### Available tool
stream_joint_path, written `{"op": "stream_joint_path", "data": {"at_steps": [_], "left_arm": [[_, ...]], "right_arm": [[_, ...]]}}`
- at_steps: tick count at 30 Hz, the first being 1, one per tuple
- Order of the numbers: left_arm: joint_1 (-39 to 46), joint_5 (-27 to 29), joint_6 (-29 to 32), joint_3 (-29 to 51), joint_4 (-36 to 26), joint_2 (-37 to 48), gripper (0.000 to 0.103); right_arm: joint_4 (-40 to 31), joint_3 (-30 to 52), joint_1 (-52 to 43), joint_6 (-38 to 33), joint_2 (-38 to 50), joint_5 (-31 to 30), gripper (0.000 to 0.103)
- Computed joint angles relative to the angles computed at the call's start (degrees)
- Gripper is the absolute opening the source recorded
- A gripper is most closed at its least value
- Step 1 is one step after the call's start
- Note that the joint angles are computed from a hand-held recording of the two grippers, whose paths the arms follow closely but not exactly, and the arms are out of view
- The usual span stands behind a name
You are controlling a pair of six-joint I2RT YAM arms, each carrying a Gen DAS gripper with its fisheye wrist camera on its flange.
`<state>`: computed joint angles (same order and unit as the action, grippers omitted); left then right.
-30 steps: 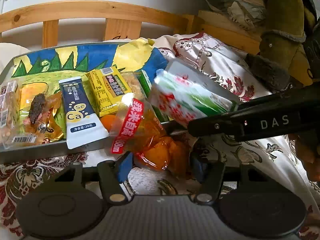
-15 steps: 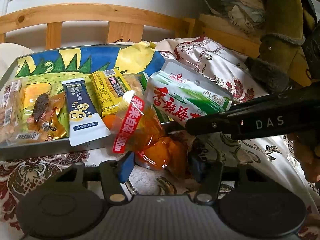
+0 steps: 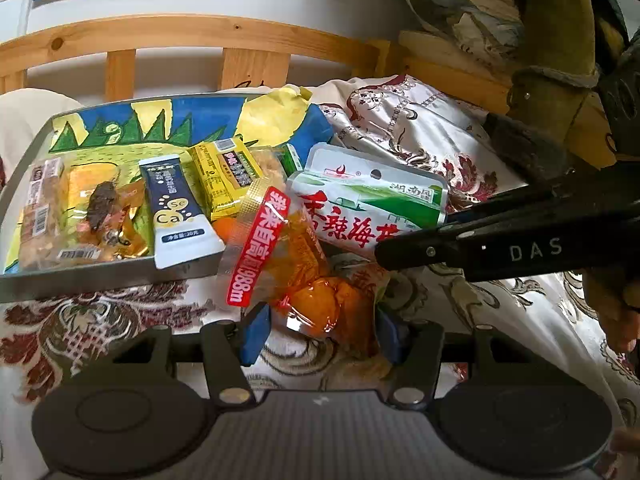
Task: Organize snacks
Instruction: 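Lift the orange candy bag over the tray while the right tool carries the milk pouch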
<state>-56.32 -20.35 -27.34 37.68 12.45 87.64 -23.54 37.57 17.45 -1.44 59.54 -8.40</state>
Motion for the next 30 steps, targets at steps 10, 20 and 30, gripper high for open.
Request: {"op": "stream_joint_path", "data": {"at_steps": [10, 20, 30], "left_arm": [[-1.77, -2.74, -5.48, -1.94, -4.75, -4.19, 0.06], [-2.06, -3.47, -7.04, -2.29, -4.58, -4.16, 0.06], [-3.78, -6.28, -10.74, -2.27, -8.05, -6.91, 0.06]], "right_arm": [[-3.28, 0.27, -3.41, 1.15, -1.55, -1.53, 0.033], [2.77, -0.11, -2.03, 4.55, 5.31, 0.5, 0.045], [6.68, -2.35, 4.26, 3.21, 1.16, 8.46, 0.034]]}}
